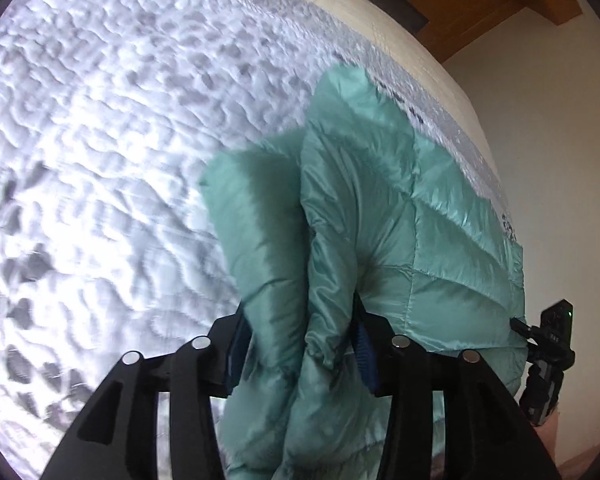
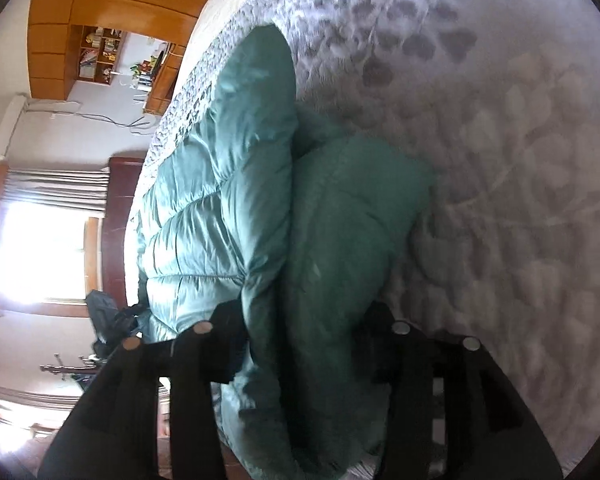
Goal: Fold large clothes
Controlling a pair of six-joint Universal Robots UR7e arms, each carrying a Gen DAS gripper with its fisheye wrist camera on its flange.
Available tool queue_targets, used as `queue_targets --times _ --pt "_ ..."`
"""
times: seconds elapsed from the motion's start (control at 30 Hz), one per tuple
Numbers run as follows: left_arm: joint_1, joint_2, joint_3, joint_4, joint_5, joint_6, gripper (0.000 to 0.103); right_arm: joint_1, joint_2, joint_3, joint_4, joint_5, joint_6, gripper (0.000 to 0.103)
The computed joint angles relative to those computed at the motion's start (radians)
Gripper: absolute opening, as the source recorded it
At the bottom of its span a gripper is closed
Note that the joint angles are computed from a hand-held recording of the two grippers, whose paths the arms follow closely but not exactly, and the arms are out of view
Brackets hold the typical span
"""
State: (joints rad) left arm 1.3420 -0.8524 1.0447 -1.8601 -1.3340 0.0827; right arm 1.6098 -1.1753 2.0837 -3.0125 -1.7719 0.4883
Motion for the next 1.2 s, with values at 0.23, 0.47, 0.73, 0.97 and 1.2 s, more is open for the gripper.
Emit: queue_targets --times 0.23,0.47,0.73,0.97,1.2 --pt "-0.032 0.026 -0.109 -0.030 0.048 0.069 0.057 0.057 -0.040 -0.067 0.068 -0.122 -0.071 0.057" --pt "-0.052 0.245 -0.400 0.107 0.080 0.096 0.060 0.014 0.065 -0.244 0.161 -0.107 -0.147 0.060" --pt "-0.058 0.335 -0.495 0.128 0.102 0.054 0.020 -0.047 0.127 -0.328 0.176 -0.006 -0.172 0.016" --pt "-0.051 0.362 -0.527 0.113 0.130 0.048 0.013 -0.063 0.153 -0.374 0.201 -0.013 -0.149 0.011" --pt "-0.033 0.399 -0.570 0.166 0.141 0.040 0.017 -0.102 0.196 -0.395 0.243 0.008 -0.095 0.013"
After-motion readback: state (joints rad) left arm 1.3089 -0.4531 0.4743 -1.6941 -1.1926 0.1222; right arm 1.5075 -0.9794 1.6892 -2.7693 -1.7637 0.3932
